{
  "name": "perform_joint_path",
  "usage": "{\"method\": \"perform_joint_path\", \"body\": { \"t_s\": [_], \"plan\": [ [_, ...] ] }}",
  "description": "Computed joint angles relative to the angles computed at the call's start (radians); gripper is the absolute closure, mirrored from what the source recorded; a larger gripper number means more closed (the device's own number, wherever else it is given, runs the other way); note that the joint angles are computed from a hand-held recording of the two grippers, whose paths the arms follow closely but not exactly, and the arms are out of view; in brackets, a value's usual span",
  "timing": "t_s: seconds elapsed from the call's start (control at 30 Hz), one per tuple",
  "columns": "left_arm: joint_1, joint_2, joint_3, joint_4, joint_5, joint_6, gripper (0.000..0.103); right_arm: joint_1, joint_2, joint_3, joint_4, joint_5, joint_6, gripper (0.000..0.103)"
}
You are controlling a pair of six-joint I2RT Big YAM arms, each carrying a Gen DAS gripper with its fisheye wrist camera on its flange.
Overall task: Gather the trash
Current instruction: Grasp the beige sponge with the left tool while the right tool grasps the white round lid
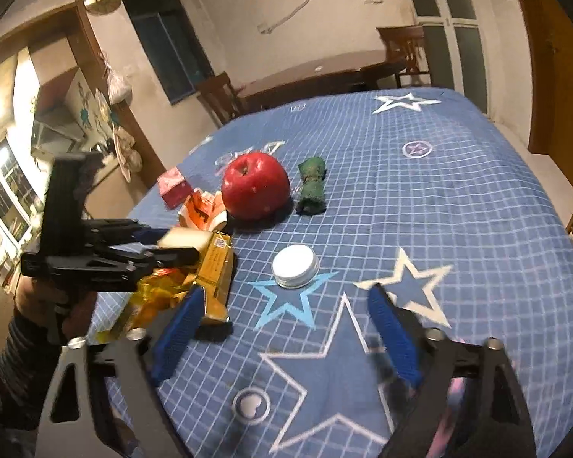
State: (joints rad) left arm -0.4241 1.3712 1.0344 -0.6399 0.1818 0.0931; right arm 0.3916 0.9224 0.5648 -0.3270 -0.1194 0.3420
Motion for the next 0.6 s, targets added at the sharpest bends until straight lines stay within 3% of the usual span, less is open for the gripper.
{"method": "perform_joint_path", "body": {
  "t_s": [0.1,0.4,0.6],
  "plan": [
    [0.012,-0.017,-0.012,0.021,0.008,-0.018,0.06,0.01,0.088,0.048,-0.012,0.018,-0.033,0.043],
    [0.046,-0.064,-0.048,0.061,0.023,-0.048,0.061,0.05,0.258,0.139,-0.023,0.084,-0.086,0.048],
    [0.051,-0.079,-0.072,0.085,0.018,-0.058,0.062,0.064,0.31,0.173,-0.038,0.129,-0.104,0.061]
  ]
}}
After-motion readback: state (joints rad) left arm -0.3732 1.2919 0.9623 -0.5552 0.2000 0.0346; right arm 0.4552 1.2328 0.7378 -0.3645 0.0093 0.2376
